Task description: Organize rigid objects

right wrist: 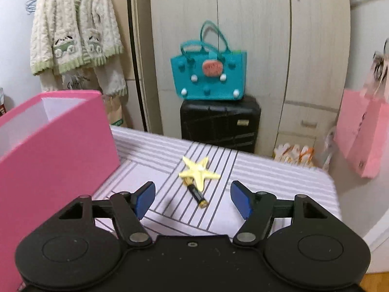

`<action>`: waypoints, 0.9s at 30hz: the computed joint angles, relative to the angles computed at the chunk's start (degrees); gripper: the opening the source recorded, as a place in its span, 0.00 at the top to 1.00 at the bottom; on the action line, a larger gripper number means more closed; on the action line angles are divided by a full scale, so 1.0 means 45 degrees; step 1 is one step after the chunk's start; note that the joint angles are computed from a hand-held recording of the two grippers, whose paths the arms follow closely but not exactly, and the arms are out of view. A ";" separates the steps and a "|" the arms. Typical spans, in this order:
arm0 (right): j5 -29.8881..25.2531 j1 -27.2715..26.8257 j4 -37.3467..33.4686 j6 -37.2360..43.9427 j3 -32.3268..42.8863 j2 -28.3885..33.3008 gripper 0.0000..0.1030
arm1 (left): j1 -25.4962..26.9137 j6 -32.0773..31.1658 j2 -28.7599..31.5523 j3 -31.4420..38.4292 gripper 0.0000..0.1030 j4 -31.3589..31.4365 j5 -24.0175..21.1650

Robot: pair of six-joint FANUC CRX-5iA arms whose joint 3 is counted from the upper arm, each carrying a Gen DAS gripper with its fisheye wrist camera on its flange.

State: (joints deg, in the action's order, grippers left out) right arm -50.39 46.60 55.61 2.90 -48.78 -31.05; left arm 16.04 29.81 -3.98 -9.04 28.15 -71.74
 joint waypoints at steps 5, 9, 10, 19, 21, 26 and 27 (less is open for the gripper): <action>0.0978 -0.0725 -0.0379 0.0269 -0.0078 0.0384 0.29 | -0.0026 0.0015 -0.0011 -0.0040 0.88 0.0003 0.0056; 0.0990 -0.0944 -0.0651 0.0930 0.0252 0.0935 0.47 | -0.0030 0.0015 -0.0013 -0.0049 0.88 0.0014 0.0070; 0.1090 -0.0995 -0.0697 0.1062 0.0294 0.0964 0.53 | -0.0029 0.0051 -0.0007 -0.0041 0.88 0.0013 0.0056; -0.0099 -0.0144 -0.1856 0.1865 0.1146 0.1259 0.87 | -0.0121 0.0027 0.0008 -0.0064 0.88 -0.0012 0.0176; -0.0003 -0.0276 -0.1822 0.1723 0.1180 0.1348 0.84 | -0.0110 -0.0005 0.0050 -0.0057 0.88 0.0045 0.0150; 0.0008 -0.0220 -0.1548 0.1160 0.1087 0.1343 0.89 | -0.0111 -0.0064 0.0045 -0.0127 0.88 0.0060 0.0239; 0.0153 -0.0124 -0.1404 0.0988 0.0933 0.1140 0.89 | -0.0106 -0.0054 0.0059 -0.0123 0.88 0.0061 0.0234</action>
